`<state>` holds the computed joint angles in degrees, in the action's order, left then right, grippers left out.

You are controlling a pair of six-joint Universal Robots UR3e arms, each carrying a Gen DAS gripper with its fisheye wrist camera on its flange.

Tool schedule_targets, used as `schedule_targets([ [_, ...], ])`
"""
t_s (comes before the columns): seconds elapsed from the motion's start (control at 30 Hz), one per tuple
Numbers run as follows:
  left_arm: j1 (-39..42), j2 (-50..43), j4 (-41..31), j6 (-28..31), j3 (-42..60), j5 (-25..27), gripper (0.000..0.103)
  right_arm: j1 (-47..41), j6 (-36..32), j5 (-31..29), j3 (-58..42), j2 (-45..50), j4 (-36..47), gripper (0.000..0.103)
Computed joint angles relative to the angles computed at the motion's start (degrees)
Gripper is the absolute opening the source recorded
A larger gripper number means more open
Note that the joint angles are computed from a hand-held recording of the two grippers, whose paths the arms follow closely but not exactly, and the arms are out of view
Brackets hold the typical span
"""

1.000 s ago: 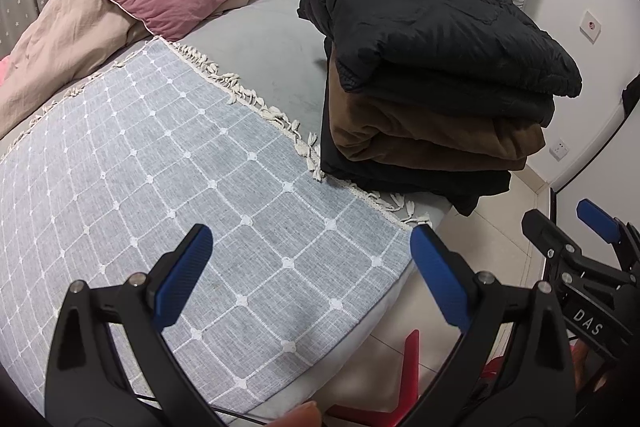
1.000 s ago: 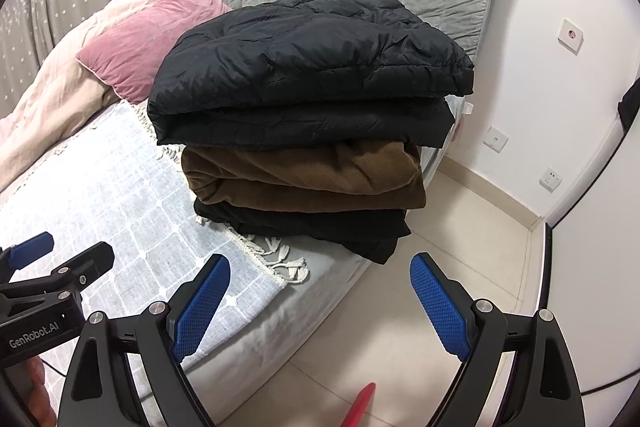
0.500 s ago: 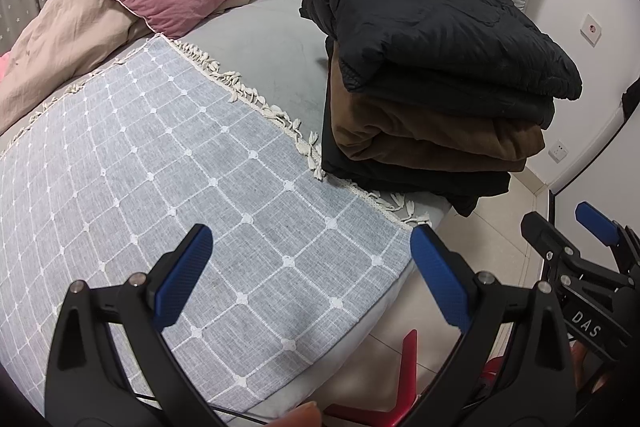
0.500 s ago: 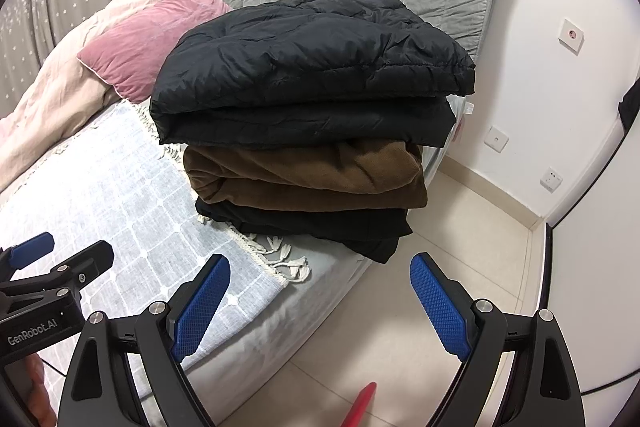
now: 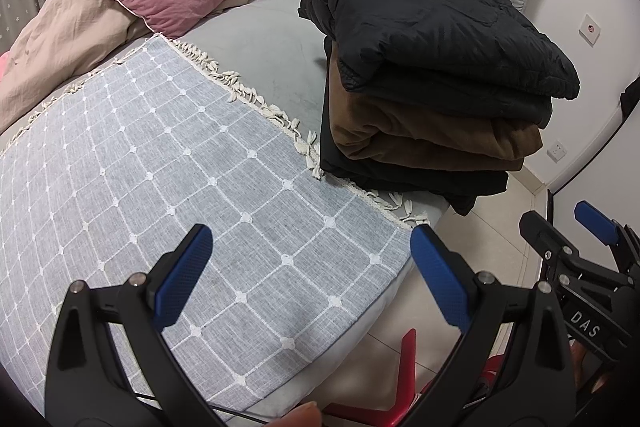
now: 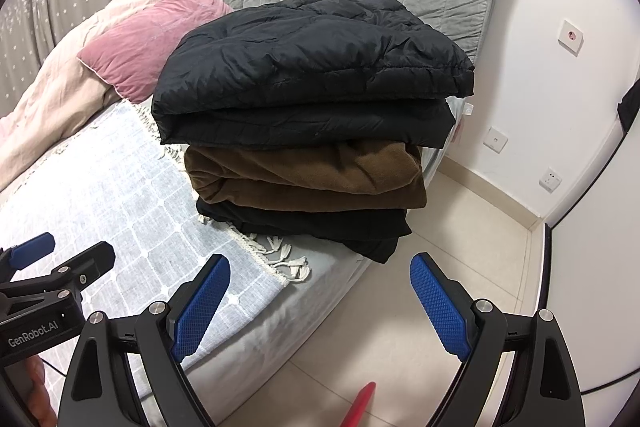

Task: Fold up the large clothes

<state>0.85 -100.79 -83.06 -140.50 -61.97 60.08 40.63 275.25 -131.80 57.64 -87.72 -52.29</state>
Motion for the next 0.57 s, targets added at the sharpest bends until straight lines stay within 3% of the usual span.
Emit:
schedule_targets([
  [0.33,0.6,1.4,-1.0,0.4,-1.2,-0.4,0.099,0.5,0.6,0.0,-1.9,1.0,1.4,0.092],
  [0.57,2.9,0.1,-7.5,3.0,2.3,-1.3,0.099,1.8,2.0,0.4,-8.4,4.5,5.7,0.092],
])
